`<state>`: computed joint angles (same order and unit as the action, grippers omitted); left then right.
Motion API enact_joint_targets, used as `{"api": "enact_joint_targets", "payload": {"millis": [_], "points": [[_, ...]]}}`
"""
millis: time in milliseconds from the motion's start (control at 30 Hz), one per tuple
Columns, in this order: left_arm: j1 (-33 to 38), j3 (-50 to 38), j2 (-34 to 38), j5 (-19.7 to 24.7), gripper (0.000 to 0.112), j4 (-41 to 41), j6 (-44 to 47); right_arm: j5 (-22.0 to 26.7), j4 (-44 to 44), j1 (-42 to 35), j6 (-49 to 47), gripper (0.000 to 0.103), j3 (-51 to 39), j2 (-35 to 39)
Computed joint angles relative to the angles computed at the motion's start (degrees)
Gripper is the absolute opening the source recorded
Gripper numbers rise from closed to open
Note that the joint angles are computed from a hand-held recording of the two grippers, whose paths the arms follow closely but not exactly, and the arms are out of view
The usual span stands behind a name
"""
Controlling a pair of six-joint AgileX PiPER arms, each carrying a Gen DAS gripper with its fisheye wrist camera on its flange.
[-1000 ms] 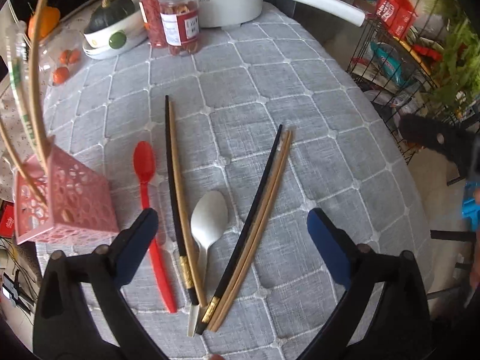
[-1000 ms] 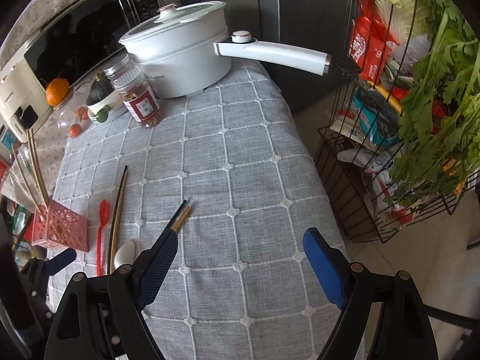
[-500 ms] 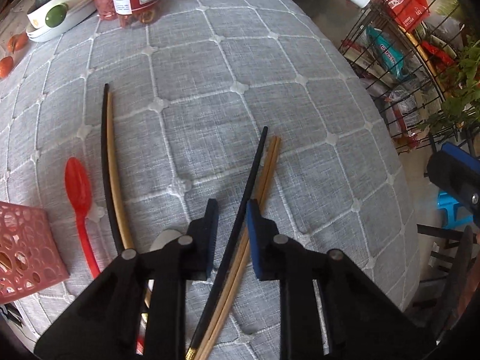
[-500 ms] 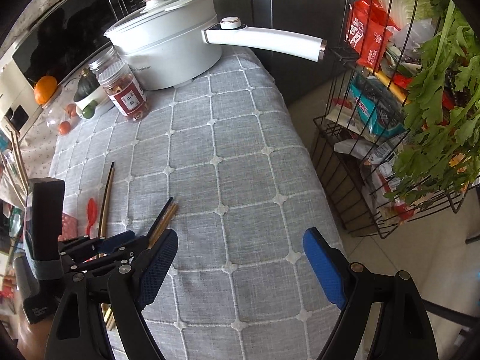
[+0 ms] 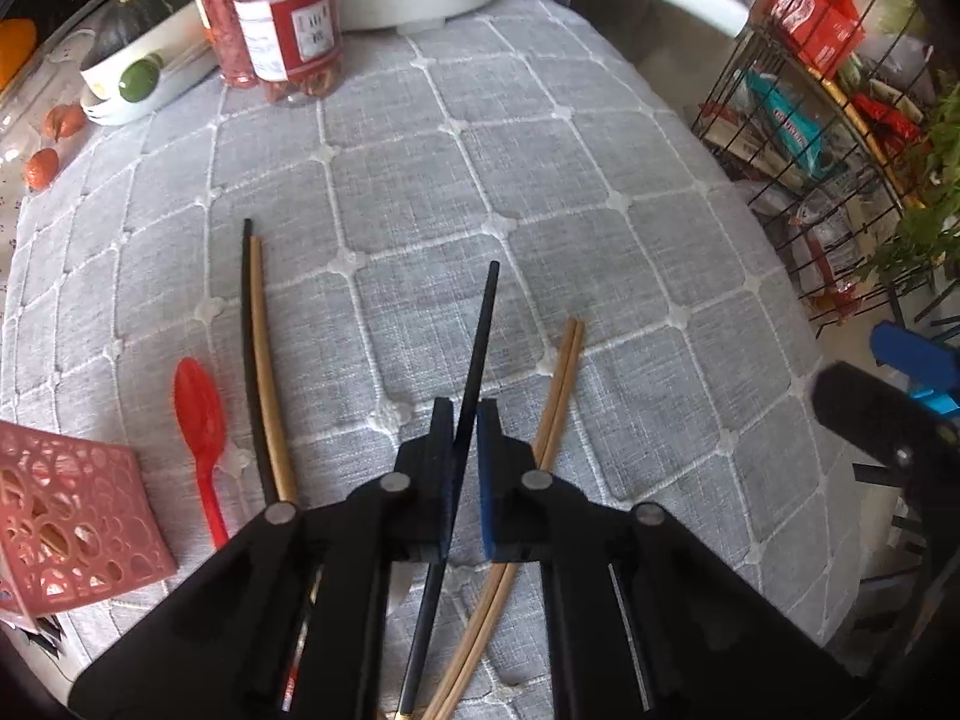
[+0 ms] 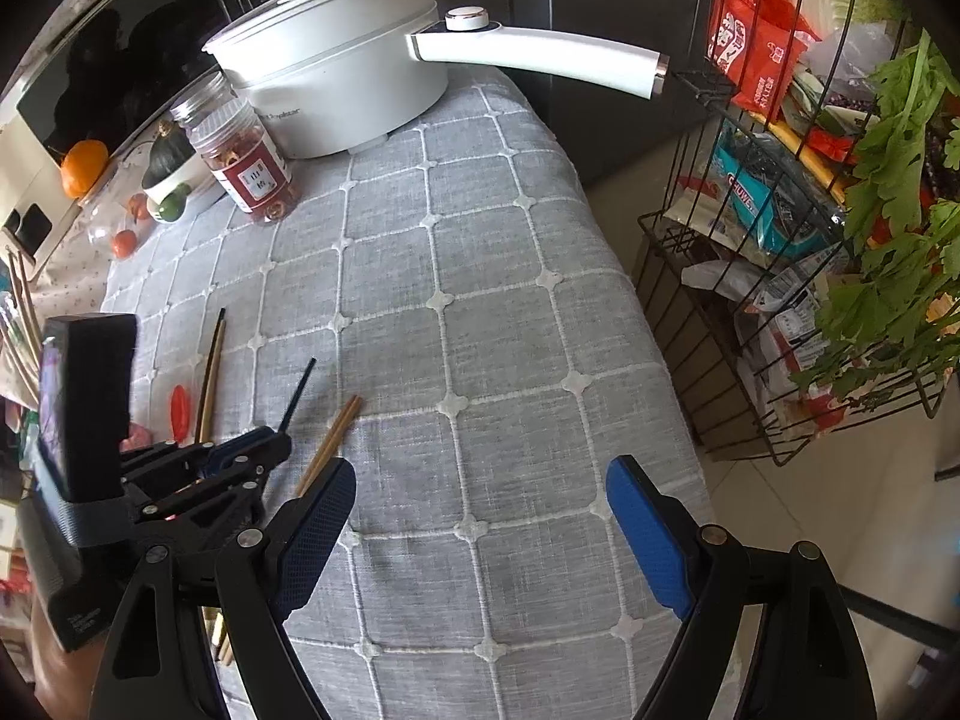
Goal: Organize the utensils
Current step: 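Grasp a wooden chopstick with the right tool while the left tool grasps another wooden chopstick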
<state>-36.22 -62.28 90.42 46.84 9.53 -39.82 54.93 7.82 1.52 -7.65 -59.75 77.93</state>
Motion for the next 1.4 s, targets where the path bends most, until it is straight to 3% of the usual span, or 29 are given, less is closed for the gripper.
{"api": "enact_joint_targets", "payload": {"millis": [200,400,500,667,767,800,900,967,1067,1100,1400], "points": [[-4.30,8.97,-16.61,-0.85,0.008,5.01,-6.91,0.06,0.80,2.19,2.02,0.087,-0.20,2.10],[-12.47,12.44,-29.54,5.11,0.007,13.95,-18.49,0.89,7.12,6.46,2.35,0.087,-0.02,6.81],[-16.46,13.72,-34.24,9.38,0.007,17.97,-23.46,-1.57,4.33,11.51,6.94,0.086,0.46,8.26],[-17.20,17.57,-39.33,11.87,0.004,17.73,-26.13,-4.56,-4.17,19.64,15.71,0.057,0.61,10.44],[-19.22,20.13,-43.40,13.97,0.004,18.06,-29.63,-4.76,-6.47,22.39,18.73,0.044,0.66,12.32],[-17.52,20.87,-44.07,12.93,0.004,16.53,-28.38,-4.90,-6.64,23.00,19.61,0.044,0.77,12.91],[-13.34,21.39,-43.19,10.57,0.005,11.93,-23.62,-5.67,-13.02,27.05,26.09,0.036,1.15,12.98],[-11.13,21.87,-42.40,8.87,0.005,9.46,-21.75,-6.33,-14.91,28.66,27.81,0.021,1.73,12.45],[-7.80,21.47,-38.79,6.07,0.021,6.07,-18.05,-7.17,-15.73,28.61,28.04,0.010,2.71,11.60],[-7.29,21.32,-37.61,5.35,0.026,5.67,-17.48,-7.38,-14.22,27.41,26.19,0.009,3.14,11.00],[2.06,16.94,-21.83,-3.50,0.027,1.17,-7.76,-6.13,-0.05,16.40,9.94,0.009,1.96,8.67]]}}
